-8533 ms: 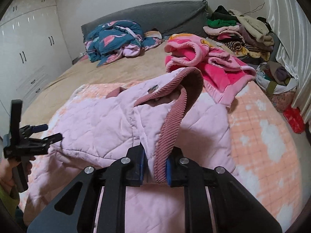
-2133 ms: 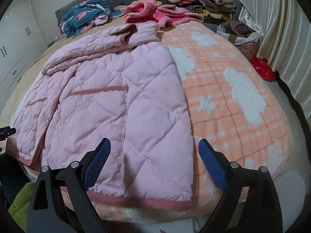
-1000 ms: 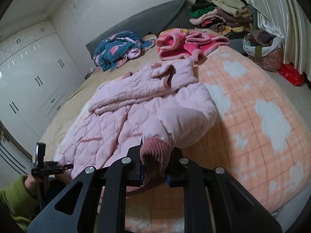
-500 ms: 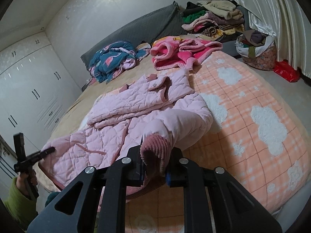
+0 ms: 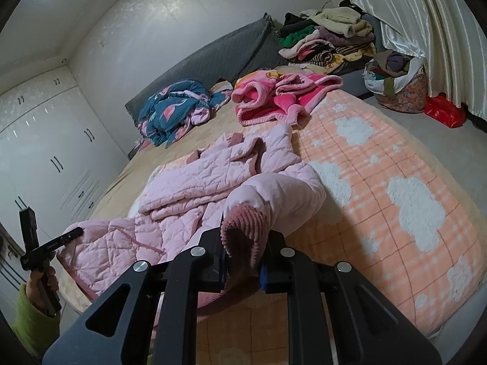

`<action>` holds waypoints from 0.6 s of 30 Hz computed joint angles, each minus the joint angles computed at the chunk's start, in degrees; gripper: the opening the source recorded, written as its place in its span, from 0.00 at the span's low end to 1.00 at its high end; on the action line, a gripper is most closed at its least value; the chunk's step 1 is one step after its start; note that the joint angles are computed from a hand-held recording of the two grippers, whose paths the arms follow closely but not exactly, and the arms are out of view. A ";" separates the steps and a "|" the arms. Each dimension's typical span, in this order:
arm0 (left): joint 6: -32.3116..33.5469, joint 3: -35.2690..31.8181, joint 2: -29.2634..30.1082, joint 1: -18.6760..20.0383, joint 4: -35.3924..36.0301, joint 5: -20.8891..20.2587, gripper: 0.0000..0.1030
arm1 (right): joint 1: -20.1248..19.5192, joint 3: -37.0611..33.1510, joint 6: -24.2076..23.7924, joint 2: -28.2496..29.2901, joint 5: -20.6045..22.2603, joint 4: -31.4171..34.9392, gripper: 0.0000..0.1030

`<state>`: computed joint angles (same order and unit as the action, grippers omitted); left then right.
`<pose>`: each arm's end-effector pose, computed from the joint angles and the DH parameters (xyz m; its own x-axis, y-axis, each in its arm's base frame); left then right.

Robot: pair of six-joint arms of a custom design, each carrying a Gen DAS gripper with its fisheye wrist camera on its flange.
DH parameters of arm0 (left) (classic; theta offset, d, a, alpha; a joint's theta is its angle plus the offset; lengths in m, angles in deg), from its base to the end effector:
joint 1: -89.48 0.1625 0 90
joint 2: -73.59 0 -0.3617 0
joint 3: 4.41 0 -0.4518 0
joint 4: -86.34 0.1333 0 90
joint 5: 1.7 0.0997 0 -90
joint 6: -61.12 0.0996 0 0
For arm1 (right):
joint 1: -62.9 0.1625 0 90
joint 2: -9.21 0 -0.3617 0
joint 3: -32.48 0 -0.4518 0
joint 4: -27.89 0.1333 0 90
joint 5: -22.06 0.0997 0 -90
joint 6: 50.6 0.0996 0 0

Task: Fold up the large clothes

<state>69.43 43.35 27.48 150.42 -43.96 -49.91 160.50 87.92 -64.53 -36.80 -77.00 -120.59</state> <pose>-0.2270 -0.8195 0.4144 -0.7901 0.0970 -0.6052 0.4988 0.6757 -0.5428 0.2272 -0.8136 0.3595 -0.9445 -0.1687 0.2820 -0.3236 0.6275 -0.7082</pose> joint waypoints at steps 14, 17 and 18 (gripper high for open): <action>2.96 -9.62 6.27 -0.05 0.72 1.05 0.07 | 1.05 -8.93 0.83 5.24 -2.32 2.17 0.14; 3.09 -11.10 7.14 0.15 0.82 0.90 0.07 | 1.27 -10.84 0.94 6.37 -2.66 2.67 0.14; 3.09 -11.74 7.48 0.21 0.98 0.88 0.07 | 1.34 -11.62 1.02 6.82 -2.82 2.95 0.14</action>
